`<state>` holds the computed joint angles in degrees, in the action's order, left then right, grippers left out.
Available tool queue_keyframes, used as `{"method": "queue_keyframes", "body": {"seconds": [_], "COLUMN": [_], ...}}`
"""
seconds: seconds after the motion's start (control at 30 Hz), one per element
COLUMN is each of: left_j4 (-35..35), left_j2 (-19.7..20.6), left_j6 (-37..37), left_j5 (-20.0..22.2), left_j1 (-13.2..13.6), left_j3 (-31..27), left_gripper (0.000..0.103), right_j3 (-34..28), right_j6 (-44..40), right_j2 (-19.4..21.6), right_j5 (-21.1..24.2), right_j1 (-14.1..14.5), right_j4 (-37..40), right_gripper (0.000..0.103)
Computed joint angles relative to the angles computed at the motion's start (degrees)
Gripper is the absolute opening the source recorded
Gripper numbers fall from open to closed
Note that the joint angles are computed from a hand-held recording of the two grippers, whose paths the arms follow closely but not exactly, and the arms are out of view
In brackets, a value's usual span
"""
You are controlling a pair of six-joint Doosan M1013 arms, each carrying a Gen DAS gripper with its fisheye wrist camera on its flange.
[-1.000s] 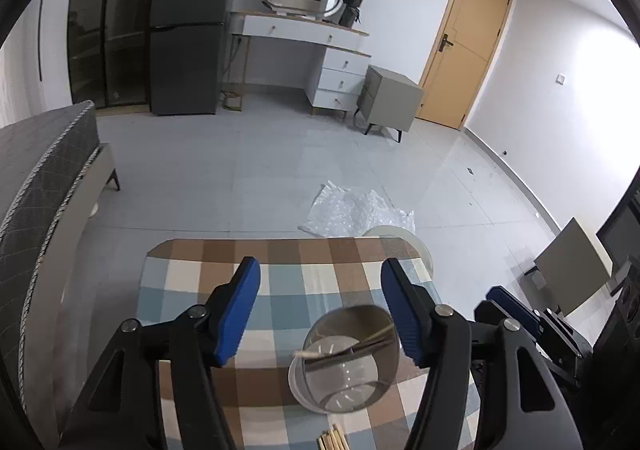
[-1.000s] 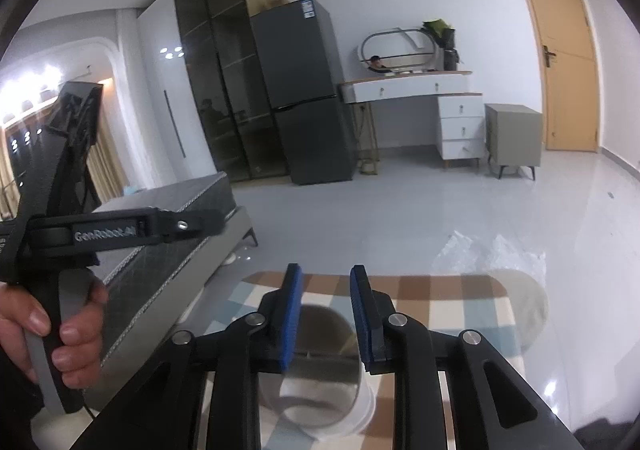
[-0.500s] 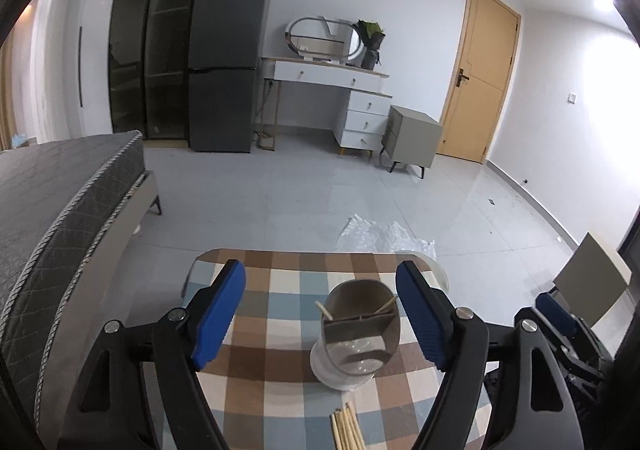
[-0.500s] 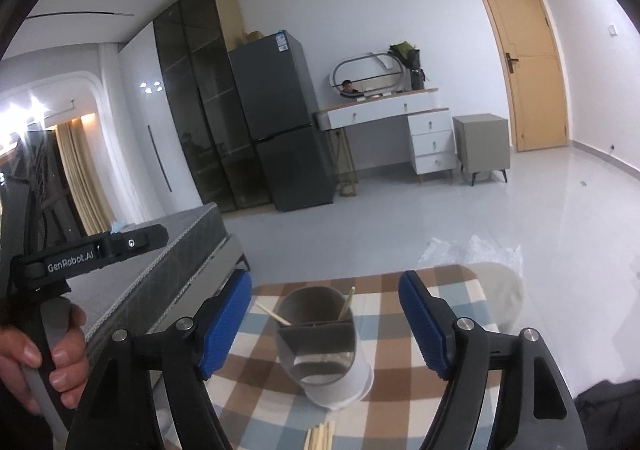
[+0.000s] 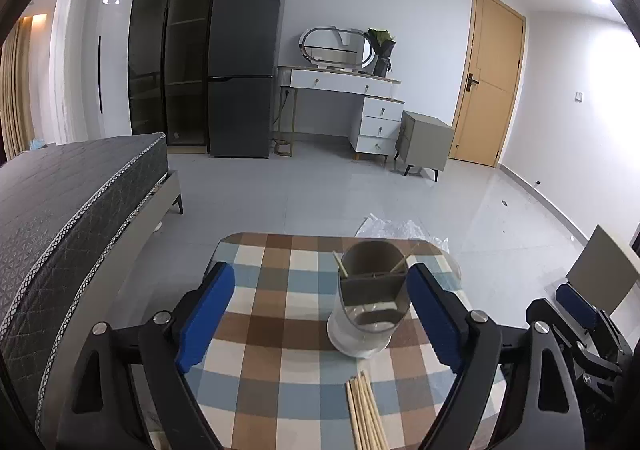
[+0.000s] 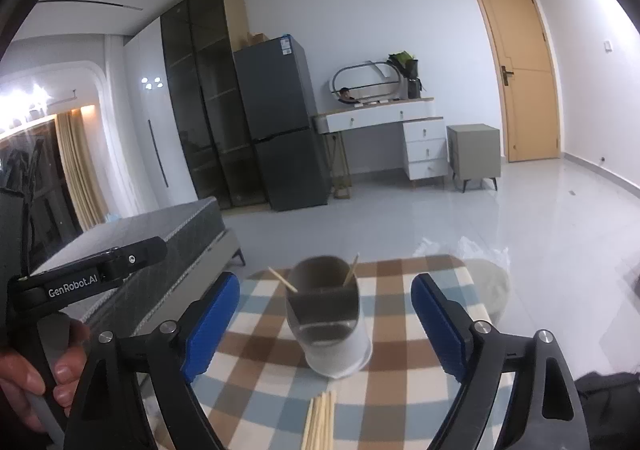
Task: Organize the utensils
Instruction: 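Lower the right gripper to the chopstick bundle and close on another chopstick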
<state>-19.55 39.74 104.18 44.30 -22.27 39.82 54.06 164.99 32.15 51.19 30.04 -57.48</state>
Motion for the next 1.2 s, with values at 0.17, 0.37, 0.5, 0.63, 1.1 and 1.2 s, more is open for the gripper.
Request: {"method": "queue_keyframes", "body": {"seconds": [0.17, 0.37, 0.5, 0.63, 1.1, 1.2], "left_j4": [-0.5, 0.5, 2.0, 3.8, 8.3, 8.4], "left_j2": [-1.1, -1.7, -1.3, -0.5, 6.6, 8.3], "left_j6": [0.8, 1.3, 0.6, -2.2, -10.5, -12.3], "left_j5": [-1.3, -1.6, -1.1, 0.6, 14.9, 17.9], "left_j1": [0.0, -0.2, -0.4, -0.6, -0.3, -0.3], "left_j3": [3.5, 7.1, 7.7, 7.5, -1.0, -3.9], "left_gripper": [0.087, 0.087, 0.087, 0.087, 0.087, 0.087], "right_j3": [2.4, 4.2, 4.9, 4.9, -0.3, -2.4], "right_j6": [1.2, 0.4, -1.6, -4.7, -17.2, -19.4], "right_j2": [-0.4, -0.4, -0.1, 0.3, 5.3, 6.9], "right_j5": [0.0, 0.1, 0.1, 0.2, 8.0, 10.6], "right_j1": [0.4, 0.6, 0.4, -0.3, -3.4, -4.2], "right_j4": [0.7, 3.2, 5.7, 11.0, 33.3, 36.5], "right_gripper": [0.089, 0.089, 0.089, 0.088, 0.076, 0.069]}}
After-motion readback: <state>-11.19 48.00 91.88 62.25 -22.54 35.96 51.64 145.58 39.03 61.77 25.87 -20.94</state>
